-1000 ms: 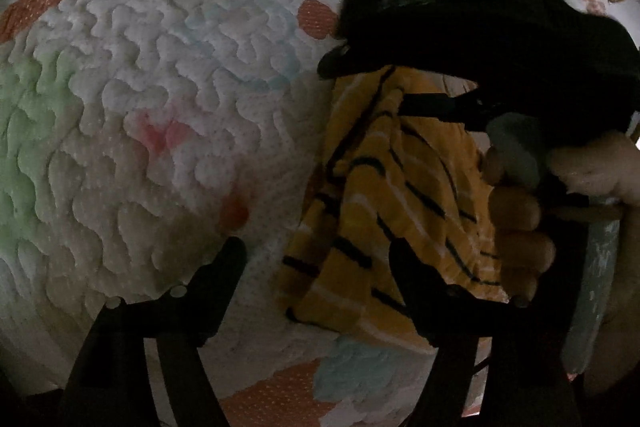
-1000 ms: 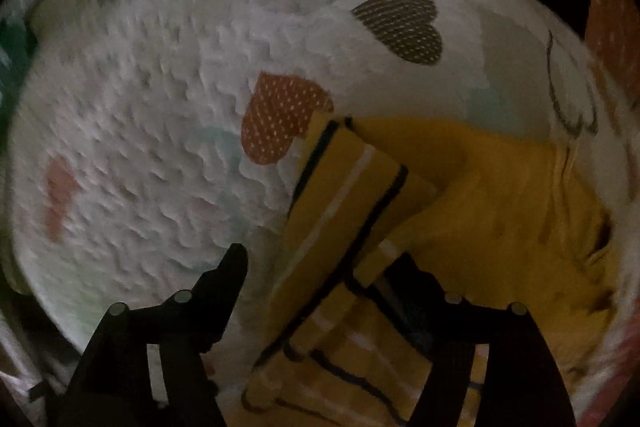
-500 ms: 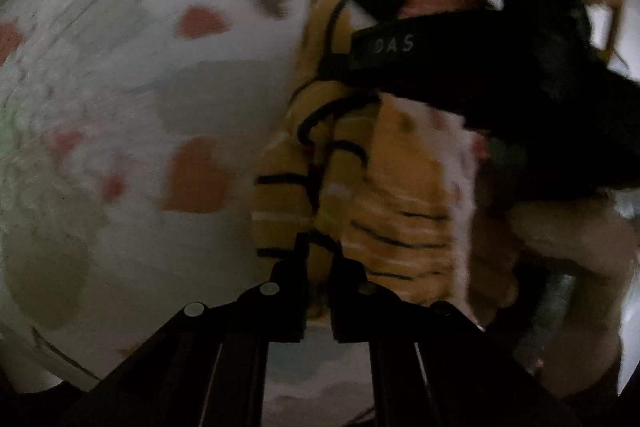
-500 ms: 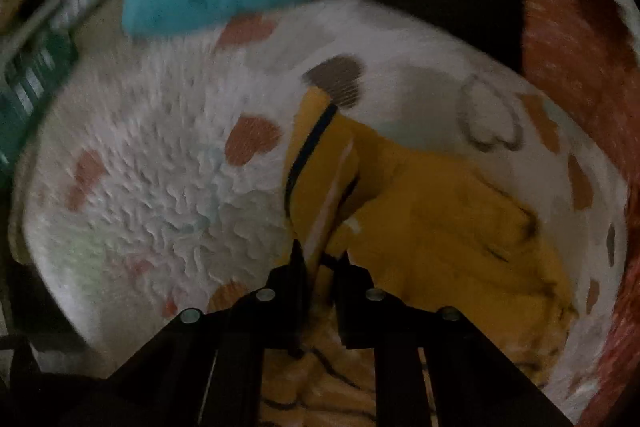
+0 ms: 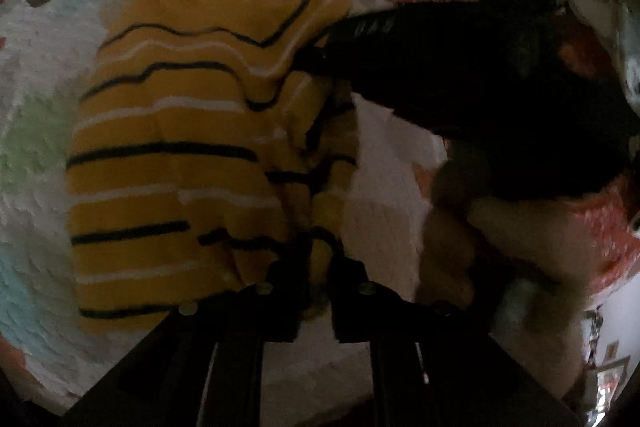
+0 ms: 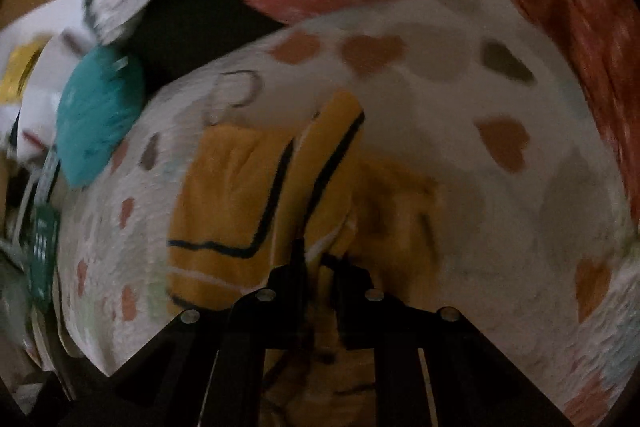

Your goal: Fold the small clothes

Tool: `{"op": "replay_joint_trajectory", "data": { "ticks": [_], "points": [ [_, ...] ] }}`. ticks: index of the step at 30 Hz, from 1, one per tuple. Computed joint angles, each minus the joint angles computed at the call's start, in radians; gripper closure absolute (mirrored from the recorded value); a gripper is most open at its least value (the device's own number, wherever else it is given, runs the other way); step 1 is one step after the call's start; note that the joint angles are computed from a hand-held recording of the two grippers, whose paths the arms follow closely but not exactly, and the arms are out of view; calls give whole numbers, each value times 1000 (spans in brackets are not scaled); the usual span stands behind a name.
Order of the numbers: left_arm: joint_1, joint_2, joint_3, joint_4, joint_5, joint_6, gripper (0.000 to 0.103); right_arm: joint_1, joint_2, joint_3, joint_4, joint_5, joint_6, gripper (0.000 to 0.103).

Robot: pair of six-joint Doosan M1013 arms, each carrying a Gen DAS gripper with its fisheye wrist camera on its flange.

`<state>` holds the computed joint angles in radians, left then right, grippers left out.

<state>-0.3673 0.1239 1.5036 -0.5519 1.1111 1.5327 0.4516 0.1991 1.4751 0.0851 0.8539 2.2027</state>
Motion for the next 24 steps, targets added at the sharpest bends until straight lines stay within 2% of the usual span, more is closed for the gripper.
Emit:
{"op": "replay_joint_trajectory", "data": {
  "ticks": [1,3,5,6,7,8,9,10,12,14,16,17,19,20,21,23,24],
  "points": [
    [2,-6,6,-11,16,19,94,-13,-13,32,26,-27,0,81],
    [15,-22,17,-17,38,40,92,-22,-38,89,-5,-73,71,72],
    [40,-42,25,-24,52,57,78,-41,-53,103,6,-60,91,70],
    [54,-54,35,-17,45,56,75,-48,-67,111,9,-77,95,70],
    [68,-64,41,-5,38,48,74,-48,-80,119,-16,-96,114,70],
    [82,-71,47,9,31,39,74,-43,-96,126,-61,-115,146,65],
    [88,-85,62,27,20,16,74,-38,-111,136,-77,-133,158,60],
    [103,-85,65,45,15,-17,74,-36,-121,145,-65,-154,148,61],
    [112,-71,65,64,1,-70,74,-33,-138,166,59,-211,34,66],
    [121,-66,70,100,-15,-116,74,-32,-141,182,287,-259,-189,72],
    [106,-52,73,175,-22,-161,74,-23,-127,179,410,-234,-324,72],
    [97,-38,66,192,-15,-176,74,-14,-110,167,396,-188,-322,72],
    [88,-14,66,211,9,-188,74,-1,-74,139,295,-75,-230,80],
    [87,-11,69,217,13,-186,74,0,-54,127,258,0,-186,96],
    [82,-10,68,229,13,-184,74,-2,-50,130,246,23,-164,102],
    [84,-12,60,216,19,-155,74,-13,-71,144,256,17,-160,101],
    [93,-12,54,184,16,-132,74,-9,-79,142,212,20,-133,98]
  ]
}}
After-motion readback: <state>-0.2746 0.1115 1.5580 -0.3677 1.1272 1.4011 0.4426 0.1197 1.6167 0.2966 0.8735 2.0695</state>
